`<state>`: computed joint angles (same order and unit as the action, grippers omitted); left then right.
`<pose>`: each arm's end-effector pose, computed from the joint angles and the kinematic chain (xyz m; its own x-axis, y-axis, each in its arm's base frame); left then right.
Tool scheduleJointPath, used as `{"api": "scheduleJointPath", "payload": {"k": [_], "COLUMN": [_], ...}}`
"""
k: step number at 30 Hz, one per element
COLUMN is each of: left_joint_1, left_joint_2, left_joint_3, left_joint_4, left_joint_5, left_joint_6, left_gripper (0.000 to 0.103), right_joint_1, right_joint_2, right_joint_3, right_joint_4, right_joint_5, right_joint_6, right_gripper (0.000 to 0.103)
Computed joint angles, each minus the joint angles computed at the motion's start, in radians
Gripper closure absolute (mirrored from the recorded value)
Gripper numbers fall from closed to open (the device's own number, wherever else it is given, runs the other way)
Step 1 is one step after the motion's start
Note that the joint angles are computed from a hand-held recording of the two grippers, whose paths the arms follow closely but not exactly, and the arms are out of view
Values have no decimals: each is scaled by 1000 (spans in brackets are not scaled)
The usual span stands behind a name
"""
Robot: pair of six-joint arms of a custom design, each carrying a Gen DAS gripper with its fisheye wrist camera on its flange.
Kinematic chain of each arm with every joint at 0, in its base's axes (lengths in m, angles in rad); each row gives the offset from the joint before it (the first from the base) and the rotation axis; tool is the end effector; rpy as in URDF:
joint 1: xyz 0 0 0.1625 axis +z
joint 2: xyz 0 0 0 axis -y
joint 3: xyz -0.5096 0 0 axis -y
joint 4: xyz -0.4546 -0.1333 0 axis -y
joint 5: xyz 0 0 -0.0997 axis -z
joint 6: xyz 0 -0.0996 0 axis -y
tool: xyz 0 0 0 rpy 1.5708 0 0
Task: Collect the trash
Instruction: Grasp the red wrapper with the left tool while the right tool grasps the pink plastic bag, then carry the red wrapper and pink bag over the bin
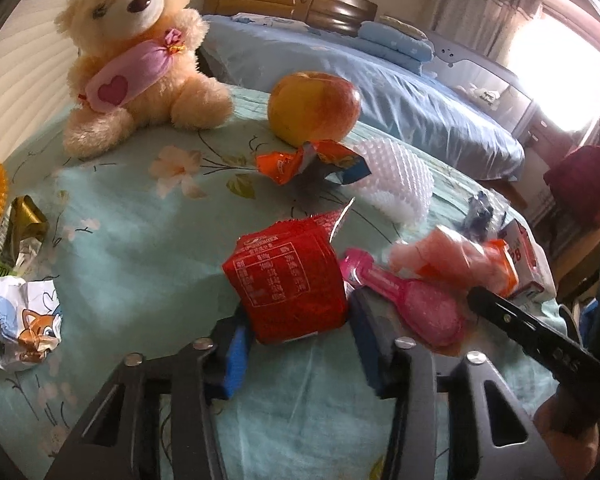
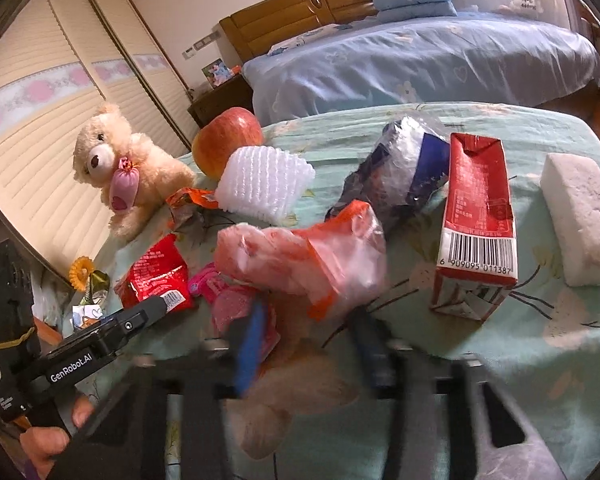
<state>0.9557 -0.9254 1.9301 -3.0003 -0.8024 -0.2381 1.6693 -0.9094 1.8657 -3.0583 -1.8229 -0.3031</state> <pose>-0.2216 -0.6646 0.1618 -0.8553 0.0004 -0.5181 0.3334 0.7658 -0.5499 0.1777 -0.6958 0.1606 -0.9063 -0.2270 0.3565 -0.3723 0.8280 -0.4193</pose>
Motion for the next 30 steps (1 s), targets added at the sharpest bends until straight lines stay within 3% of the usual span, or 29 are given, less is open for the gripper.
{"api": "scheduleJointPath", "payload": {"k": [16,30], "left_joint_1": [-34,-114], "left_joint_2": [-31,-38], "left_joint_3": [61,107], "left_joint_4": [-44,-43], "left_joint_5": [-3,-84], "left_joint_6": [33,63], "left_gripper": [71,72], "right_joint_1": [14,-11], "right_joint_2": [-45,-173], "right_joint_3": [66,195], "right_joint_4": [-51,-149], "right_joint_5": [9,9], "right_joint_6": [-50,-24], "right_gripper": [92,92]}}
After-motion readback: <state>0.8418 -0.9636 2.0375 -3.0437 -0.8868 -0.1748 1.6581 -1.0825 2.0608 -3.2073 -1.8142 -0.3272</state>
